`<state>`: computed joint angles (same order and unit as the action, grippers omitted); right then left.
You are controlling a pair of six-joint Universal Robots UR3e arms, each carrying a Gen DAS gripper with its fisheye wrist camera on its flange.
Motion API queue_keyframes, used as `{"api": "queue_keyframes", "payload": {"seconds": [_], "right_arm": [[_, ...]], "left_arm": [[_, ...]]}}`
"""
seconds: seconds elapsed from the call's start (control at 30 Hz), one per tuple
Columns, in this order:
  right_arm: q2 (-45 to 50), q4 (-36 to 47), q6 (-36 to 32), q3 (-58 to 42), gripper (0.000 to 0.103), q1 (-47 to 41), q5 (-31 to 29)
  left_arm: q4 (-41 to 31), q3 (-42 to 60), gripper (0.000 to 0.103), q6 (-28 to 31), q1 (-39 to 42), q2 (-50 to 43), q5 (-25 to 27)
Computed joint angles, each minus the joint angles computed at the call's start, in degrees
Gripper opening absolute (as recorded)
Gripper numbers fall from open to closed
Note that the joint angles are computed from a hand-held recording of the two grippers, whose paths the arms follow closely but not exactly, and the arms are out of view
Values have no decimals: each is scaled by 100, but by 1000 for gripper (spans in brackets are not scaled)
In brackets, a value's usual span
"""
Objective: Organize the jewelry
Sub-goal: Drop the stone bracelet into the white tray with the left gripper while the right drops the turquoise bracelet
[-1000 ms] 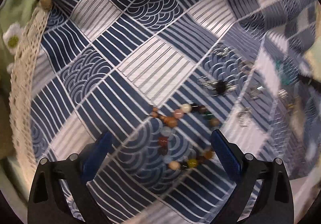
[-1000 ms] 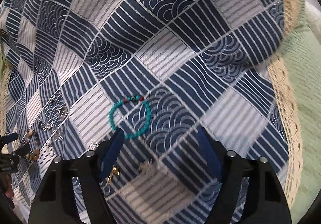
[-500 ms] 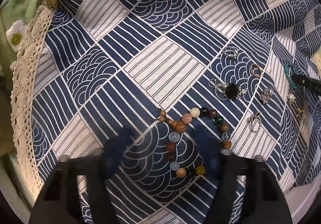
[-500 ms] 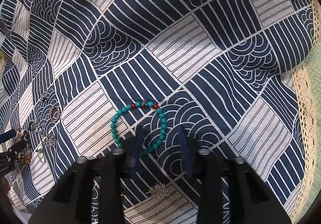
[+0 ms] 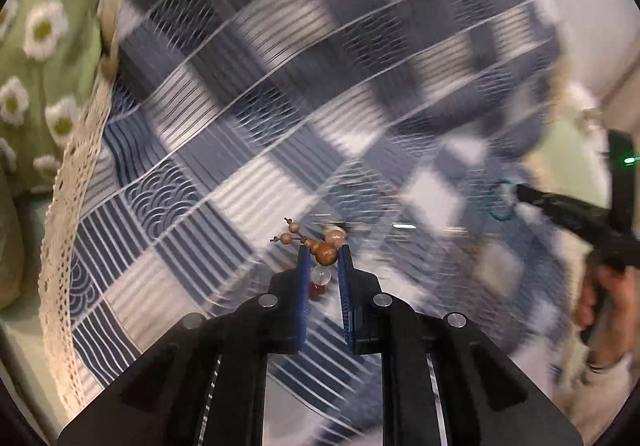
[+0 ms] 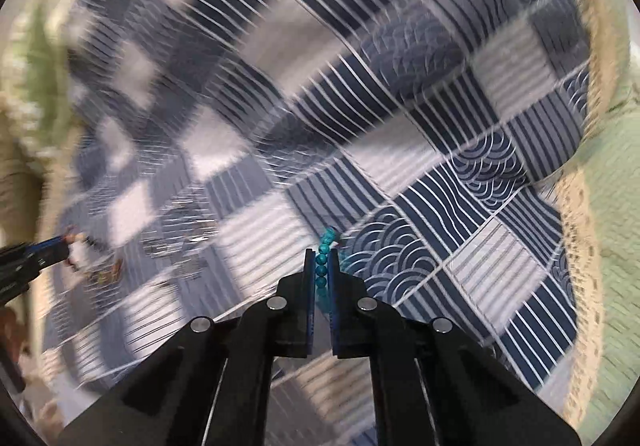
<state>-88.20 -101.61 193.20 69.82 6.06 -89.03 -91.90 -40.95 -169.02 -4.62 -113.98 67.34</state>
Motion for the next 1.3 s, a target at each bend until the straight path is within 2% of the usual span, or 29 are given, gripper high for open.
{"api": "queue_keyframes", "payload": {"seconds": [0.07,0.13,0.17,0.27,0.37,0.5,0.6,0.73,0.93,1.03,1.07,1.13,1.17,1.23,1.27,1.3], "right_arm": [[-192,338,-27,-422,7,237,51],[-354,659,-111,-830,7,442,125],[-450,772,-95,-911,7,548,157],[-821,774,206,-601,7,1222,208],[-1119,744,673,-41,7,1959,301],[-1585,534,1163,1203,7,2476,486],[-1546,422,1528,1862,7,2889,263],[-1102,724,1973,1860,7,3461,-541],[-1089,826,2046,1909,7,3577,-765],[-1002,911,2104,1791,9,3628,-870],[-964,936,2138,1741,12,3637,-911],[-941,842,2134,1659,36,3676,-921],[-961,789,2165,1603,41,3731,-945],[-1053,721,2220,1452,50,3803,-1028],[-1275,623,2209,1417,50,3715,-929],[-1495,523,2173,1371,53,3573,-823]], "left_arm": [[-57,-451,13,138,3,653,-308],[360,-1171,13,89,-220,1199,-509],[311,-1355,13,175,-251,1506,-646],[499,-2532,13,477,-351,2514,-912],[245,-3778,13,775,-437,3530,-1003],[381,-5004,13,681,-857,4005,-514],[790,-5525,13,344,-1256,4116,334],[1047,-5661,14,159,-1399,4036,954],[1314,-5750,14,28,-1694,3978,1528],[1322,-5808,15,38,-1740,4042,1575],[1316,-5817,15,39,-1713,4068,1551],[1330,-5798,16,-29,-1673,4096,1554],[1296,-5791,18,-44,-1551,4174,1437],[1057,-5720,33,28,-1130,4376,910],[745,-5620,38,192,-682,4580,340],[486,-5513,56,370,-291,4722,-160]]}}
